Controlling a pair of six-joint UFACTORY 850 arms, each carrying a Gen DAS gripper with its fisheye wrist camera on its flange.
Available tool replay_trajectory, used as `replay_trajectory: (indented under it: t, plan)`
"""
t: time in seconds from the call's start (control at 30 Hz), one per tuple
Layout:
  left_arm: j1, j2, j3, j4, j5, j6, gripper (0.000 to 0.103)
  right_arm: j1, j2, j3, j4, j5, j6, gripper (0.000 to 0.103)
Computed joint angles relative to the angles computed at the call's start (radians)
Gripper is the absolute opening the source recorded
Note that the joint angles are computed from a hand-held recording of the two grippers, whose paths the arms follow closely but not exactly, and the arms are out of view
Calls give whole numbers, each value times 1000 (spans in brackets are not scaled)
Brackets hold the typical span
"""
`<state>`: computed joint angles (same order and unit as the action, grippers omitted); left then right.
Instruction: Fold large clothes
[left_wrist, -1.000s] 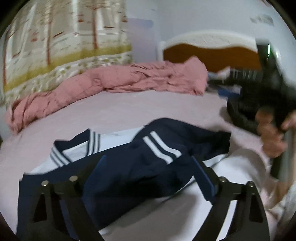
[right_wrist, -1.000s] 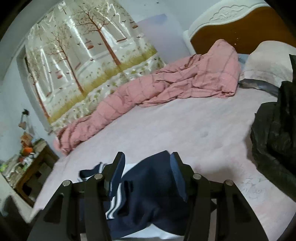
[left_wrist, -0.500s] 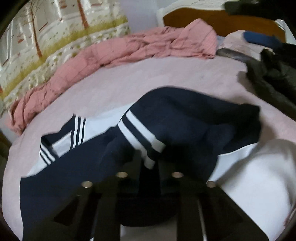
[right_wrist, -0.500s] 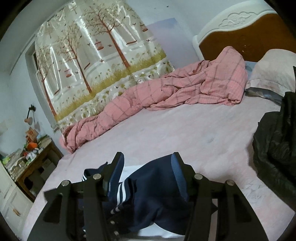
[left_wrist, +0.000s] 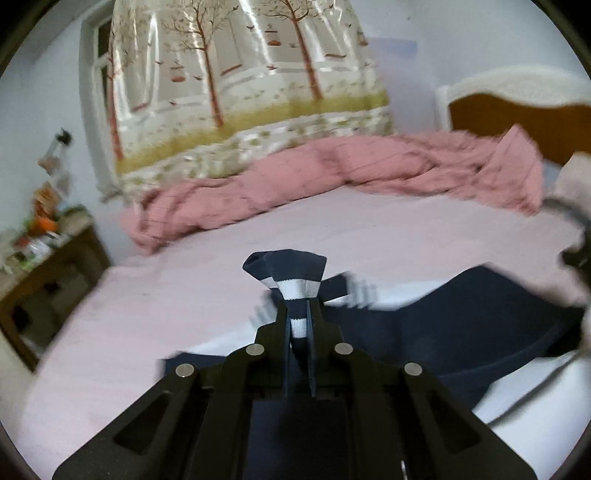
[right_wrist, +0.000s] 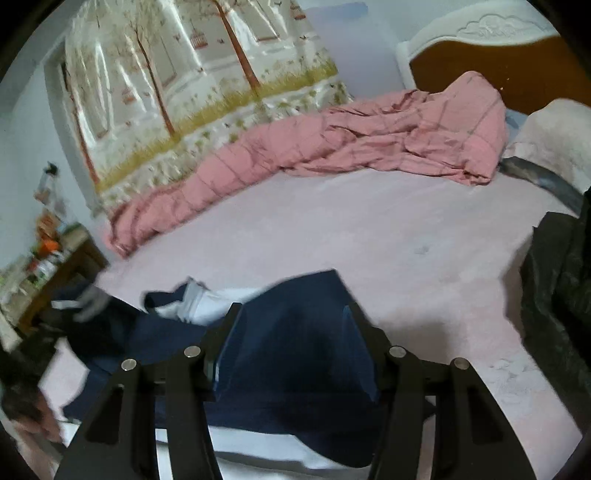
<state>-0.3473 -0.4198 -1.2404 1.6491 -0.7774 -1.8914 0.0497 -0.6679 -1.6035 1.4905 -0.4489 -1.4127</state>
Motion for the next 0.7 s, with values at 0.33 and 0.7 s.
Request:
replay_trajectory:
  t: [0.33, 0.7]
  plan:
    - [102, 49, 136, -91, -92, -45, 7, 0, -60, -101, -357, -176, 273, 63]
    - [126, -2, 170, -137, -152, -21, 8, 146, -45, -33, -731, -29, 371, 63]
